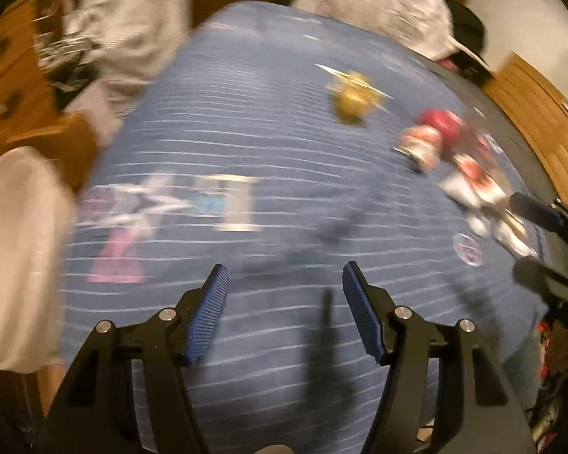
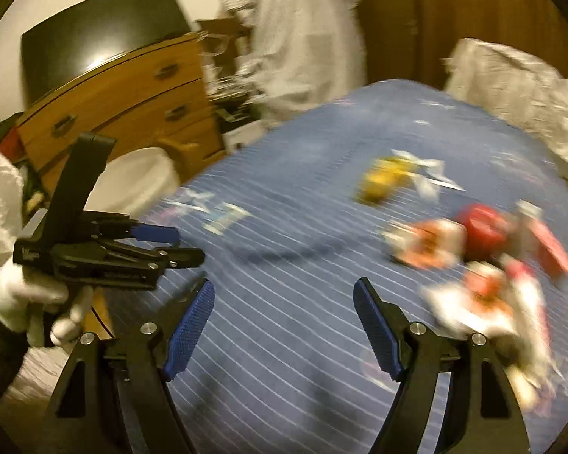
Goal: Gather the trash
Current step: 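Return both tools to the bed and grasp the beige sponge with the right tool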
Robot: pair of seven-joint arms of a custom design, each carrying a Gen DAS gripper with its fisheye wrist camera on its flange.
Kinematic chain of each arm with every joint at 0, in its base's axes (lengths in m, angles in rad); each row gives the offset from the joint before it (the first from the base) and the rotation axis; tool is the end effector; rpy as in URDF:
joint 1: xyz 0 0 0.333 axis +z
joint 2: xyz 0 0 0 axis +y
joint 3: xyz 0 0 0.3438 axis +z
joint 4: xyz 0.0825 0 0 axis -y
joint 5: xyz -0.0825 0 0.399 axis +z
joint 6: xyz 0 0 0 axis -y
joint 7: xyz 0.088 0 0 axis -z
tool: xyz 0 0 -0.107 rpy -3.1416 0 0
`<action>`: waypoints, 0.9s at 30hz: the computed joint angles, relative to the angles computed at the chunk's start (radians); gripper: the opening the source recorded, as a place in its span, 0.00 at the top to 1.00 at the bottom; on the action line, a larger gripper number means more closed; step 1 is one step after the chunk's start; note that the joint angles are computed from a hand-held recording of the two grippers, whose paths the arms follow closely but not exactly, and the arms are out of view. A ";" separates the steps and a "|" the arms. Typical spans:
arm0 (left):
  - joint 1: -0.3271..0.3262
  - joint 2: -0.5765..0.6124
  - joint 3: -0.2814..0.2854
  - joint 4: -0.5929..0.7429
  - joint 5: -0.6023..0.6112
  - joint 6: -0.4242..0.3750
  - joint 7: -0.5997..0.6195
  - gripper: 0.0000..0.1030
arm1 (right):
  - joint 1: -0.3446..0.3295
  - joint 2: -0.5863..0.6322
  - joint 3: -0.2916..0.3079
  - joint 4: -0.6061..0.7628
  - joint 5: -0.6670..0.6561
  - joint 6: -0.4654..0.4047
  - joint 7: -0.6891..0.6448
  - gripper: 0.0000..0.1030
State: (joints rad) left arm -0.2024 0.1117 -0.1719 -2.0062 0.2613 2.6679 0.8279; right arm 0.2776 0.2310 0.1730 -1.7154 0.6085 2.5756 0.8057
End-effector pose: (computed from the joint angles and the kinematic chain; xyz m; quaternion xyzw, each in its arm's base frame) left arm 0.5888 -0.2357 0.4834 -0.7353 0.6161 -0.2460 0.1387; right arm 0.6327 0.2827 0.5434 -0.8524 0.3543 -0.0914 0.3735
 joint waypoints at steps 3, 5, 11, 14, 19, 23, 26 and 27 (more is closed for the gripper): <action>-0.030 0.081 -0.030 0.086 -0.031 0.007 0.039 0.41 | -0.088 -0.079 -0.041 -0.122 0.122 0.059 -0.106 0.26; -0.046 0.113 -0.033 0.123 -0.049 0.009 0.060 0.41 | -0.140 -0.078 -0.089 -0.145 0.179 0.083 -0.105 0.26; -0.105 0.200 -0.040 0.225 -0.089 -0.021 0.078 0.41 | -0.278 0.055 -0.106 -0.059 0.286 -0.061 -0.120 0.26; -0.126 0.233 -0.044 0.268 -0.109 -0.045 0.095 0.41 | -0.273 0.061 -0.093 -0.084 0.262 -0.073 -0.100 0.24; -0.153 0.256 -0.031 0.299 -0.103 -0.083 0.087 0.38 | -0.311 -0.041 -0.059 -0.162 0.535 -0.255 -0.321 0.24; -0.163 0.266 -0.030 0.316 -0.093 -0.100 0.096 0.35 | -0.264 -0.048 -0.113 -0.161 0.485 -0.192 -0.289 0.24; -0.169 0.276 -0.034 0.331 -0.088 -0.108 0.117 0.35 | -0.249 0.002 -0.146 -0.119 0.345 -0.163 -0.113 0.24; -0.173 0.282 -0.033 0.339 -0.087 -0.112 0.117 0.34 | -0.252 0.005 -0.143 -0.122 0.334 -0.161 -0.090 0.24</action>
State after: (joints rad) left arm -0.3750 0.3934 -0.2048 -1.6675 0.1744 2.5556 0.9450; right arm 0.0251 0.2358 0.0302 -1.8374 0.9429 2.4150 0.7157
